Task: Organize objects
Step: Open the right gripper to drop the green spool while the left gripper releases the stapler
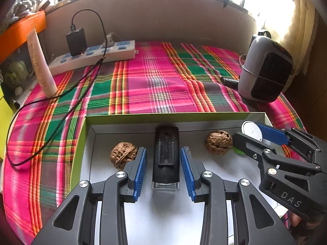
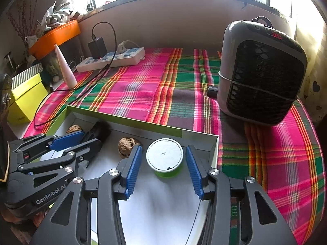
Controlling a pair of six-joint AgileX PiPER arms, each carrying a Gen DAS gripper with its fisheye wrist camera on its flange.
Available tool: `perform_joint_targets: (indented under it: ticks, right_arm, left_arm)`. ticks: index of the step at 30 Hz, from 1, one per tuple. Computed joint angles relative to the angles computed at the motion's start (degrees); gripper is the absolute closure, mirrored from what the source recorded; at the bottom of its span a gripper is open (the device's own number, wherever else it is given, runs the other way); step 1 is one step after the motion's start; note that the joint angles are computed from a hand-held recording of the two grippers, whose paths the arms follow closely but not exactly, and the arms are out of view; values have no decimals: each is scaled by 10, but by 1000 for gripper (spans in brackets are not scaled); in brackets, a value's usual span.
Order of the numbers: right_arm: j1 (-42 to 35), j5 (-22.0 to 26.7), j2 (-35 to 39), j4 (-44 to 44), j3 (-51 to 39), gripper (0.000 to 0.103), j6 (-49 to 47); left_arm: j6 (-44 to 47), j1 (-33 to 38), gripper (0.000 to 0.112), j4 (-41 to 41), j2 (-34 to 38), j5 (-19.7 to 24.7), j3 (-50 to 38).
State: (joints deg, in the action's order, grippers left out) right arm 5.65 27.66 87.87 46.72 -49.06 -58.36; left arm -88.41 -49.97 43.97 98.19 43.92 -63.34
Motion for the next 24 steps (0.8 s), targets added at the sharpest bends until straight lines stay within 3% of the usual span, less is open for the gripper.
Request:
perform_joint_targets:
  ticks: [13,24]
  right_arm:
    - [-4,-4,-46,22,36,56,-23]
    - [-11,5,-108,32,77,56,-23]
  left_arm:
    - [-40,-35,75,26,-26,25,12]
    - [-100,-94,75,46,-51,88,27]
